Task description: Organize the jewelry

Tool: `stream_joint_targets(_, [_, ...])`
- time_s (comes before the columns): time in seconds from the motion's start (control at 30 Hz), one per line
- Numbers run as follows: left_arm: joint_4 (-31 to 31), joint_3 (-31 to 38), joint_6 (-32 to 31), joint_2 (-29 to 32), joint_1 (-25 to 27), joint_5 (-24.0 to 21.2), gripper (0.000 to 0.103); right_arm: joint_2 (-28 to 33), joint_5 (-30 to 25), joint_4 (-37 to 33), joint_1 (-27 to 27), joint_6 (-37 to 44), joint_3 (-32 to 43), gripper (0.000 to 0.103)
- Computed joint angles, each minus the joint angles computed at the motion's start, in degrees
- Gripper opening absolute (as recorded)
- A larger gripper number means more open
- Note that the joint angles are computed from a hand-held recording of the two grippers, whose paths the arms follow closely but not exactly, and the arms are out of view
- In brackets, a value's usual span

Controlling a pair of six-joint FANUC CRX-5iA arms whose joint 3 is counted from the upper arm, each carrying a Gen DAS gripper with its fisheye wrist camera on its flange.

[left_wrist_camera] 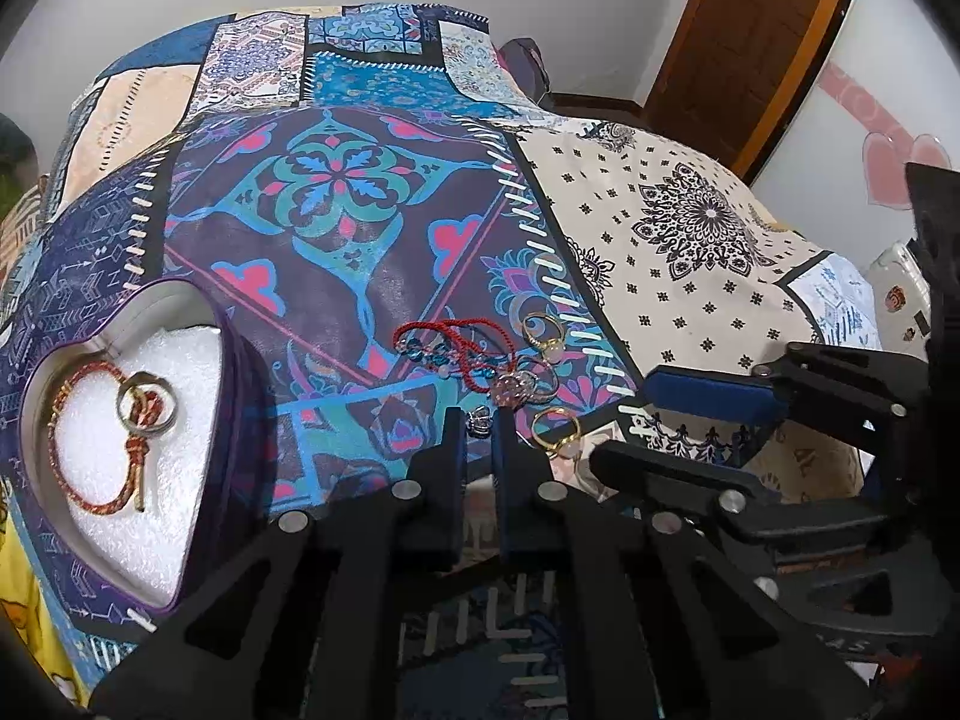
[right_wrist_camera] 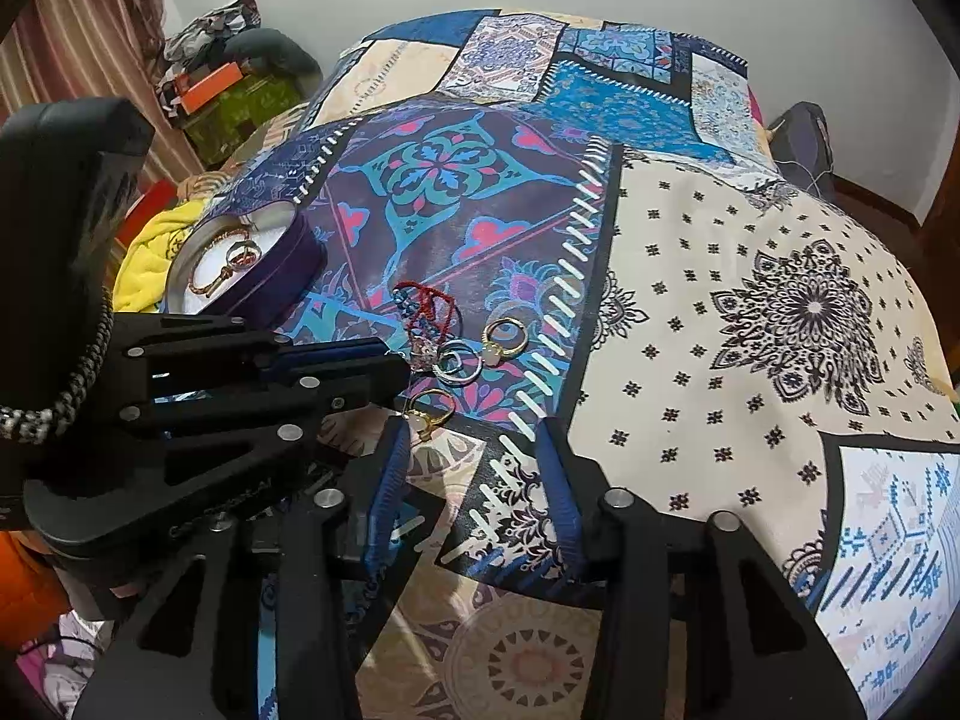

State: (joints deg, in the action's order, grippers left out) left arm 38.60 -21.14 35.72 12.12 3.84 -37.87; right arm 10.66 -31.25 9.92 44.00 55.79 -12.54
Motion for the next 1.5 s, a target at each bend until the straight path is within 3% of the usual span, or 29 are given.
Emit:
stream_joint_targets(0.33, [3.5, -2.9, -3.1, -3.2, 2.1, 0.9, 0.007, 3.1, -1.9, -2.7, 0.1, 3.8, 3.9, 0.017])
stream_joint_targets(0.53, [4.9, -4.4, -4.7, -4.7, 2.2, 1.7, 0.007, 2.8, -2.1, -7.2, -0.4, 7.2, 5.1, 0.017])
stream_joint_targets(0.8, [3.9, -6.8, -6.7, -7.6, 3.0, 4.6, 0.007, 4.5, -3.4, -6.6, 0.2, 6.2, 7.3, 0.018])
stream_joint_targets(1.03, [4.9, -7.4, -6.9, -7.9, 4.6, 4.1, 0.007, 5.5, -3.2, -4.1, 0.7, 3.9, 7.6, 0.025])
stream_joint_targets(1.17, [5.6, -7.6, -7.1, -7.9, 4.8, 4.1, 0.007, 6.0, -2.0, -0.1, 1.5, 1.1, 6.5, 0.025])
stream_joint_targets(1.27, [6.6, -7.9, -7.5, -8.0, 4.9, 4.0, 0.007, 5.8, -1.7, 0.9, 1.5, -0.1, 6.0, 0.019])
stream_joint_targets(1.5, [10.5, -9.1, -10.1, -9.9, 5.1, 4.2, 0.007, 4.2, -1.1, 2.6, 2.0, -2.3, 4.6, 0.019])
